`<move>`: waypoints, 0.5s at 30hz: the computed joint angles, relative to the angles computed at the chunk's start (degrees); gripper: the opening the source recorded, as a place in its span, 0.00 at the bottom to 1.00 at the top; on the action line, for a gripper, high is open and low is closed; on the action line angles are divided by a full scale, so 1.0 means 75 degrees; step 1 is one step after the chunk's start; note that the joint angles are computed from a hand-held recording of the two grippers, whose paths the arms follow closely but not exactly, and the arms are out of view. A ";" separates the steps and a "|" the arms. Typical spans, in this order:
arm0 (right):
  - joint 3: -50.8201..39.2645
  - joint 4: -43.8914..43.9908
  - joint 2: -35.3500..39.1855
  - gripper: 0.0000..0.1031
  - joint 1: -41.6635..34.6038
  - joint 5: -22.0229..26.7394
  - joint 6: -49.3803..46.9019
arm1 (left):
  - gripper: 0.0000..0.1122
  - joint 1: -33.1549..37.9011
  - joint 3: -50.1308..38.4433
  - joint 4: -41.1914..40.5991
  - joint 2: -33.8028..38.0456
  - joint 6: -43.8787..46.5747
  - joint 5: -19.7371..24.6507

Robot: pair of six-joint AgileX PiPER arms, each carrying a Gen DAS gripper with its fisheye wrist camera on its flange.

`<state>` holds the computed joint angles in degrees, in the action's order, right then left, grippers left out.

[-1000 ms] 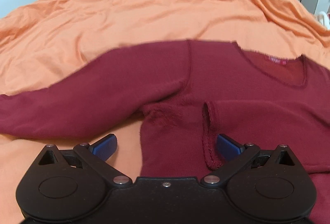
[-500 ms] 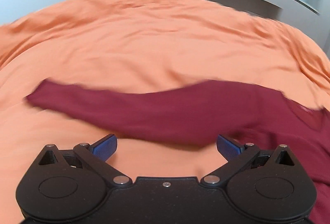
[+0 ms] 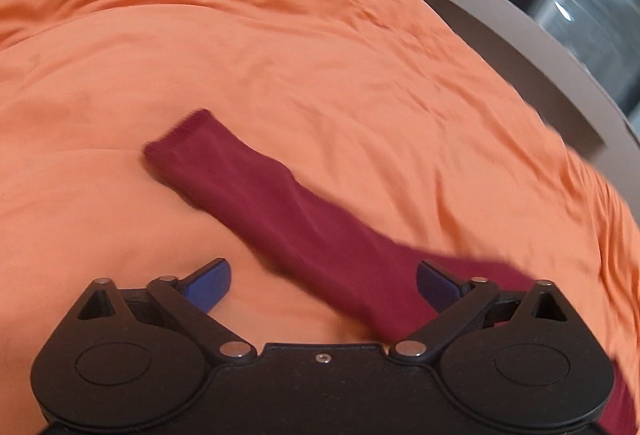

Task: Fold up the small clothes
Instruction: 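Grasp the other sleeve cuff with the left gripper and lift it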

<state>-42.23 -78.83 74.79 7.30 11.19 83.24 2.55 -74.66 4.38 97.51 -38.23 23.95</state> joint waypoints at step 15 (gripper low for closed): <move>-0.0101 0.1326 0.0123 1.00 -0.0188 -0.0198 -0.1213 | 0.12 0.0303 0.0145 0.3516 0.0455 -0.5788 -0.0907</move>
